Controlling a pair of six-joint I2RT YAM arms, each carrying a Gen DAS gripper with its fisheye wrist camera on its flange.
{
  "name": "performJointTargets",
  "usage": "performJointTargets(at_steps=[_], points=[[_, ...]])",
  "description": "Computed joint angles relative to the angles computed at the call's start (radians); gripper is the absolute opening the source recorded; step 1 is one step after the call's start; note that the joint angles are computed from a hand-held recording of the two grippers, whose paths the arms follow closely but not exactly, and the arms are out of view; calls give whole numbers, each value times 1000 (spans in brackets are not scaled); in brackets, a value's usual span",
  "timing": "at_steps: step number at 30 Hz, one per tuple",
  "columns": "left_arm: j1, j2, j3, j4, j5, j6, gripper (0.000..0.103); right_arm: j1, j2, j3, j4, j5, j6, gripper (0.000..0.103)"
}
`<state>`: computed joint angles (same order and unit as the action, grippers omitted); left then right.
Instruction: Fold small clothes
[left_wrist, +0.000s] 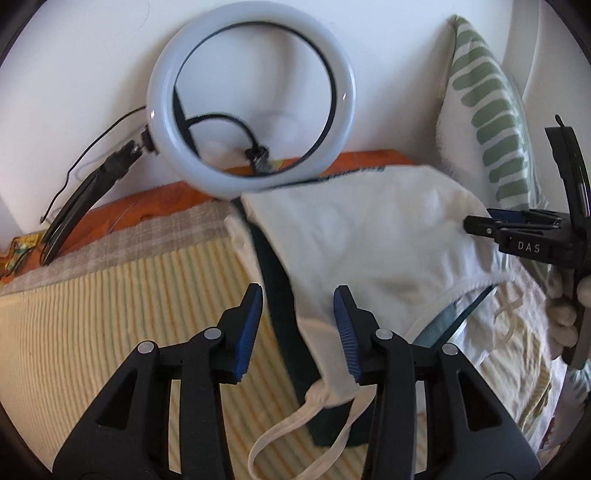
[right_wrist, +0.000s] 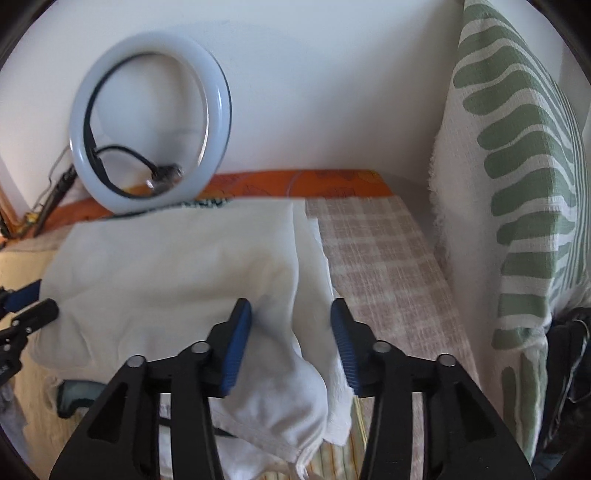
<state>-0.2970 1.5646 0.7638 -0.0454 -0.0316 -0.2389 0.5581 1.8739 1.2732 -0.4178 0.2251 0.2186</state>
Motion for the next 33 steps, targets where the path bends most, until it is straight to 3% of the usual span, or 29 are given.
performJointTargets(at_steps=[3, 8, 13, 20, 28, 29, 32, 33], points=[[0, -1, -24, -27, 4, -10, 41, 5, 16, 20, -79, 36, 47, 46], [-14, -93, -107, -53, -27, -10, 41, 40, -54, -32, -111, 58, 100, 47], [-12, -288, -179, -144, -35, -27, 41, 115, -184, -115, -118, 95, 140, 48], [-93, -647, -219, -394, -124, -69, 41, 257, -321, -146, -182, 169, 228, 48], [-403, -962, -129, -754, -368, -252, 41, 468, -497, -142, -326, 301, 398, 48], [-482, -983, -106, -807, -426, -303, 44, 502, -513, -138, -353, 331, 423, 48], [-740, -1004, -39, -955, -615, -482, 66, 589, -546, -126, -417, 404, 491, 48], [-830, -993, -15, -1007, -680, -556, 67, 626, -556, -120, -450, 440, 528, 51]])
